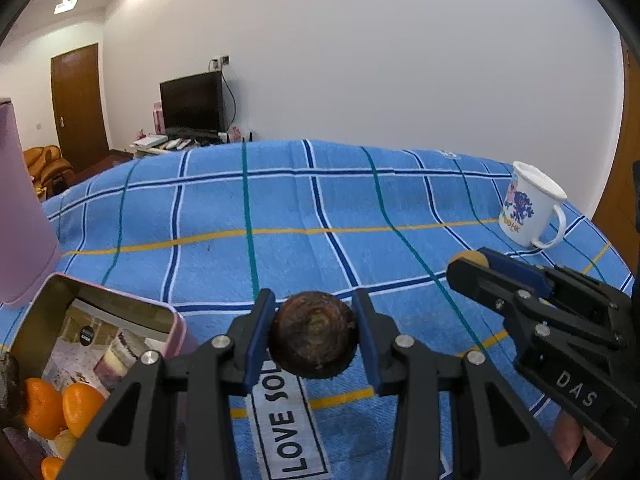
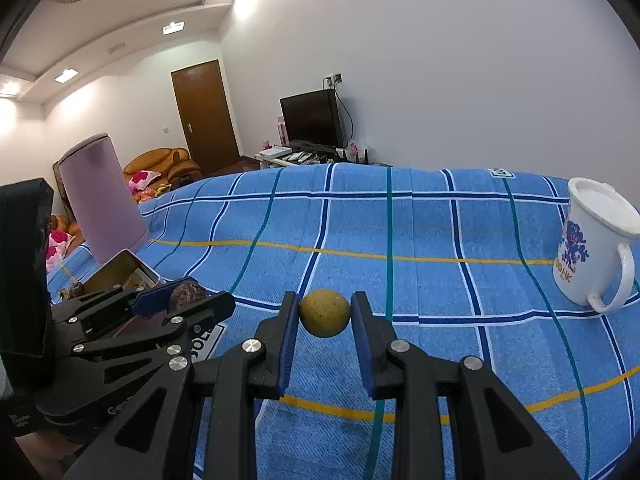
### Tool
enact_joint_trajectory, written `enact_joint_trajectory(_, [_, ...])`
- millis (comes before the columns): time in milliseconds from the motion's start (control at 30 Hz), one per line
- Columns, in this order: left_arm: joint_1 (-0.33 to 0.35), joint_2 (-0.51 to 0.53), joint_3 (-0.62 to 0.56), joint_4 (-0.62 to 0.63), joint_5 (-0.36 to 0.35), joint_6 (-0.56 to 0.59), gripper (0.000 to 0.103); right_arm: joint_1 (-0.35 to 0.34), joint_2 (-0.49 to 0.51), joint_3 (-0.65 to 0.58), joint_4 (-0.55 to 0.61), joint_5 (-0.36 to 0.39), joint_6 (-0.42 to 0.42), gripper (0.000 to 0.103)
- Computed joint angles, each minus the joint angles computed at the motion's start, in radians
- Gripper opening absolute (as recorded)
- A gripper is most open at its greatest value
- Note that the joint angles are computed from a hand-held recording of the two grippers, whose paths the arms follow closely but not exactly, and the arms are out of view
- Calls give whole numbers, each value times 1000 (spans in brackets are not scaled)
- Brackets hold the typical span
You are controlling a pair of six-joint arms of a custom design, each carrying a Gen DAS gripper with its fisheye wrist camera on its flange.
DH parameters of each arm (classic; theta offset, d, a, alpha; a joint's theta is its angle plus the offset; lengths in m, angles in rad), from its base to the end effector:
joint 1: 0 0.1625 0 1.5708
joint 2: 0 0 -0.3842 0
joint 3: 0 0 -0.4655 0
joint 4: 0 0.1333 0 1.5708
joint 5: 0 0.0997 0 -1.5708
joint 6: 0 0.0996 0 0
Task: Organize fruits
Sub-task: 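Lift and carry the yellow fruit and the brown fruit over the tin box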
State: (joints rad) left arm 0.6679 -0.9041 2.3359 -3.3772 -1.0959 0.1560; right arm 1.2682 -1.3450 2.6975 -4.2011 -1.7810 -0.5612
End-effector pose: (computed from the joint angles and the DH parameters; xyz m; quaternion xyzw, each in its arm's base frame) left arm -0.2247 -0.4050 -0.0425 0.4445 0.8463 -0.2528 0.1492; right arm 0.0154 -0.3284 0.1498 0.0409 -0.7997 0.5033 0.3247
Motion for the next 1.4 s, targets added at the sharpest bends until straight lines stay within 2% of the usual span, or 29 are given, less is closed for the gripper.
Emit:
enact_joint_trajectory(633, [-19,0,35,-113,9,33,41,-14,34,22,-116,59,-29,28])
enact_joint_trajectory(1000, [-49,10,59,-198,40,64,41,3,79,20,-191,59,-61,28])
enact_joint_trajectory(1400, [-53,4,82,-259,41,76,41,5,107,23,-245,73,-79,28])
